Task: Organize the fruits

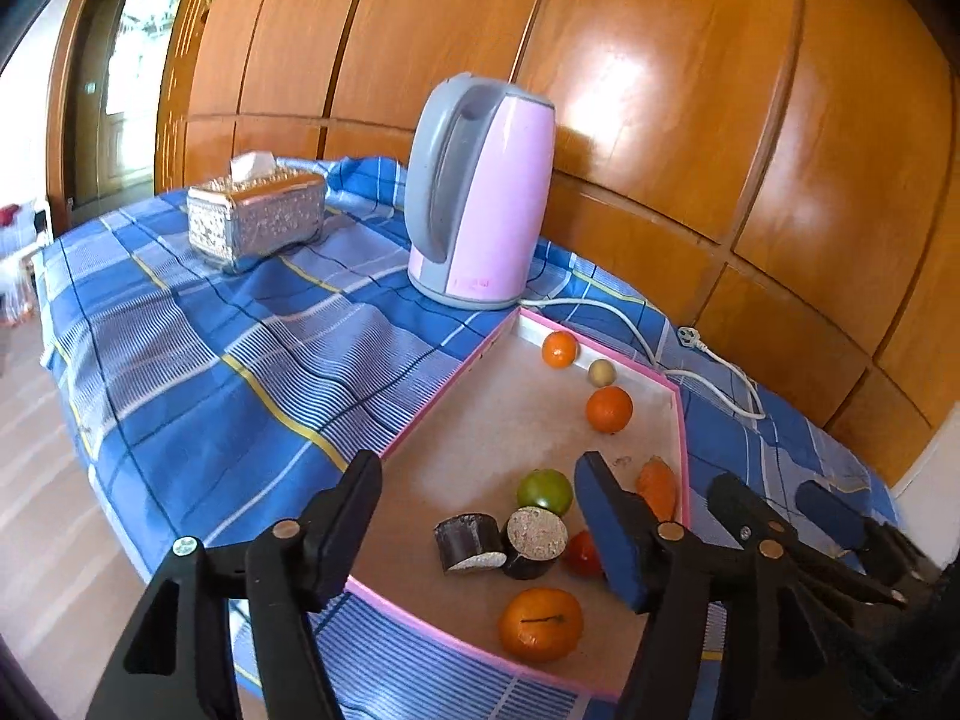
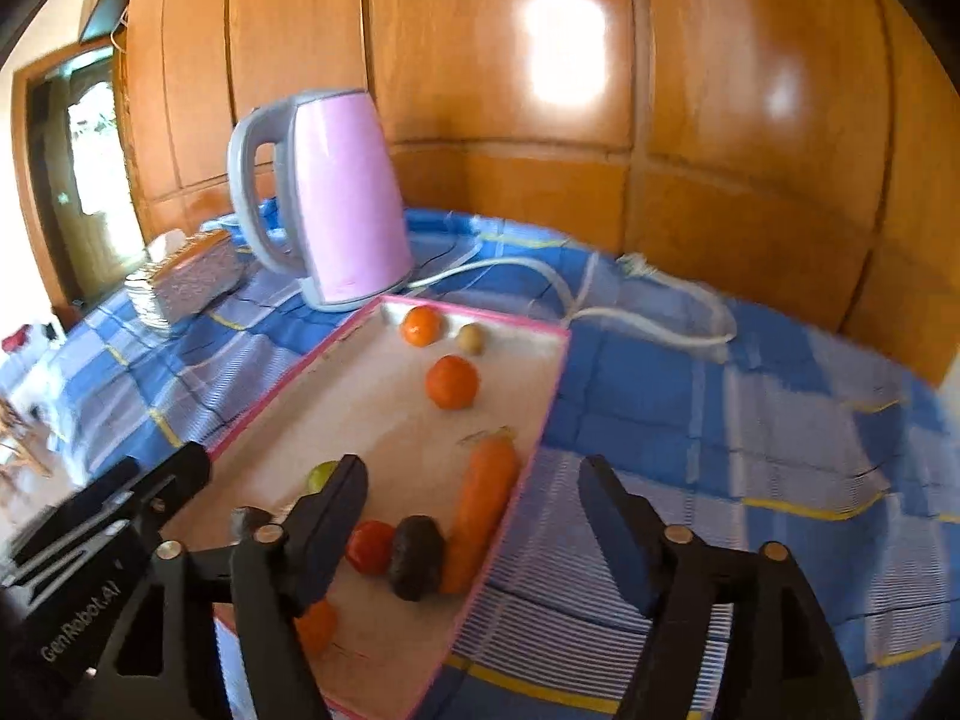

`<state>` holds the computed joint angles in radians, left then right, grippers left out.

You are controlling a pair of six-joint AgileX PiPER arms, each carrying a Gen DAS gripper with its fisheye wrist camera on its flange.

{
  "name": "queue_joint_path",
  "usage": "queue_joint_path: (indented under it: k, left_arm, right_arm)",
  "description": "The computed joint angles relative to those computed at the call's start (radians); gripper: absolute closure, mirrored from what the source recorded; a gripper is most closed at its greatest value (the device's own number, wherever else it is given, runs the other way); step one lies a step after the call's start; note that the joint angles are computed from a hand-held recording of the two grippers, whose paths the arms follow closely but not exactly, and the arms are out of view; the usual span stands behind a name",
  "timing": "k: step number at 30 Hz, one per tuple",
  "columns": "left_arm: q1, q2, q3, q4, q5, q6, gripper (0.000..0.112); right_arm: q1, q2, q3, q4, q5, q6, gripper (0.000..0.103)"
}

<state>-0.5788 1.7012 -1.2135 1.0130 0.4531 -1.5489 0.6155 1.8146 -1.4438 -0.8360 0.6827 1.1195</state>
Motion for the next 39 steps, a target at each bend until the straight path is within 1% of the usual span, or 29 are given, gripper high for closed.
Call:
queue_joint_path:
  k: [4, 7, 9, 12, 13, 16, 19, 24, 30, 39]
  left_arm:
    - [-0.040, -0.051, 0.047, 0.081, 0.045, -0.063, 0.032]
    - [-0.080, -0.096, 0.088, 0.137, 0.078, -0.094, 0.027]
    - [-0.114, -0.128, 0.121, 0.181, 0.108, -0.121, 0.024]
    - [-0.165, -0.173, 0.161, 0.214, 0.155, -0.139, 0.021]
    - [-0.184, -0.190, 0.176, 0.224, 0.171, -0.144, 0.018]
    - [-0.244, -0.233, 0.212, 0.262, 0.215, -0.173, 0.015]
    - [-0.300, -0.262, 0.227, 0.271, 0.260, -0.168, 0.013]
    - [-0.366, -0.301, 0.246, 0.285, 0.324, -0.180, 0.011]
    - [-0.398, -0.342, 0.267, 0.290, 0.375, -0.205, 0.010]
    - [-0.435, -0.360, 0.266, 0.286, 0.446, -0.203, 0.010]
  right_arm:
    - [-0.001, -0.060, 0.058, 0.055, -0.004, 0.009, 0.026]
    - [-0.010, -0.126, 0.139, 0.101, -0.048, 0.049, 0.026]
    - [-0.004, -0.171, 0.196, 0.086, -0.076, 0.096, 0.026]
    - [0.029, -0.228, 0.264, 0.037, -0.069, 0.147, 0.027]
    - [0.044, -0.244, 0.283, 0.015, -0.059, 0.171, 0.027]
    - [0.087, -0.282, 0.327, -0.037, -0.003, 0.230, 0.027]
    - [0.111, -0.318, 0.363, -0.046, 0.033, 0.257, 0.027]
    - [0.142, -0.366, 0.394, -0.031, 0.064, 0.254, 0.027]
    - [0.203, -0.398, 0.396, -0.077, 0.119, 0.300, 0.027]
    - [0.245, -0.407, 0.375, -0.084, 0.168, 0.315, 0.027]
